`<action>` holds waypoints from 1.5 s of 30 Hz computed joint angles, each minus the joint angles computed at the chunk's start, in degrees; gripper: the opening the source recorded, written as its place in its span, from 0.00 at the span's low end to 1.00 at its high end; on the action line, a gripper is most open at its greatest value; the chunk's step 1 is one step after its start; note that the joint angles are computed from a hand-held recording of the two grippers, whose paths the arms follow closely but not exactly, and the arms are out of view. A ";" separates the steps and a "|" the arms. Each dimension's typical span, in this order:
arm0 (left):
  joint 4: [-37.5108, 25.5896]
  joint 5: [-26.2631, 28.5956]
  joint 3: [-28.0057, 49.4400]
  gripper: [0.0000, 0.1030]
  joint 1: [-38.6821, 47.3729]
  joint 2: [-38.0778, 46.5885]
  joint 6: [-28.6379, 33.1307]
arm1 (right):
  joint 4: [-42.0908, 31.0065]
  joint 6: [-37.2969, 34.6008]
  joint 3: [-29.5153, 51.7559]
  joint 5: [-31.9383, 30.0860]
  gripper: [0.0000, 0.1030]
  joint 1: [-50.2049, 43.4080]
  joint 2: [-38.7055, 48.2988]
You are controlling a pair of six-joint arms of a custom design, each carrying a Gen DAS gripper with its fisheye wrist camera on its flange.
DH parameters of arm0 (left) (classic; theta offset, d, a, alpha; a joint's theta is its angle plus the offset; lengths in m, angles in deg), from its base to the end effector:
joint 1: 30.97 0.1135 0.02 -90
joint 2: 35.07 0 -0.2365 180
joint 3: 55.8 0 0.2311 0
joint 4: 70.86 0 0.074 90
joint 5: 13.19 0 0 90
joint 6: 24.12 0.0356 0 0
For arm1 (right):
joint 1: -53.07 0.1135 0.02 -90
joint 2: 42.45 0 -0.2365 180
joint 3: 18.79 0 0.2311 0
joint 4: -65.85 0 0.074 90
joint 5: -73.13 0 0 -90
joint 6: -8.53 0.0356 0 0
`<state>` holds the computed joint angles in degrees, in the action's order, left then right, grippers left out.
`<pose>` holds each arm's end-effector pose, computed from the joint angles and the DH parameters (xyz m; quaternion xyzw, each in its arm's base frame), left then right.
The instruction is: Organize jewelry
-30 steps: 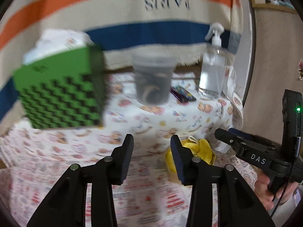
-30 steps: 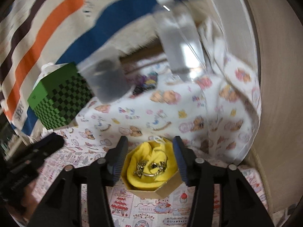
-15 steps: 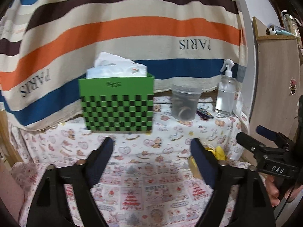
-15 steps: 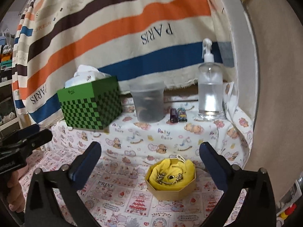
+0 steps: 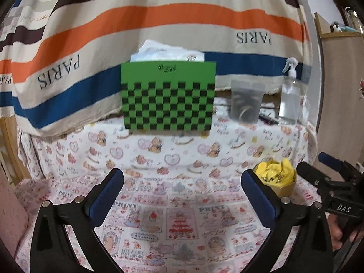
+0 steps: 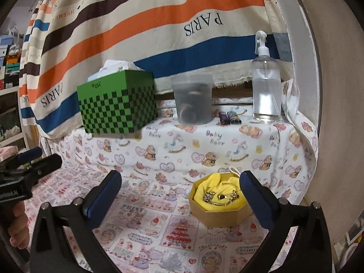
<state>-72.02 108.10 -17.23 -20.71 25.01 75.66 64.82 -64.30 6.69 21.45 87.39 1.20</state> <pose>0.2133 0.0198 0.1935 0.1461 0.8021 -0.1281 0.5647 0.1485 0.0746 0.1712 0.0732 0.7897 -0.0033 0.6091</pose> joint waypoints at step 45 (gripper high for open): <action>21.00 -7.65 -9.53 1.00 -2.96 7.90 -1.96 | 10.16 0.83 -2.02 6.83 1.00 2.50 11.72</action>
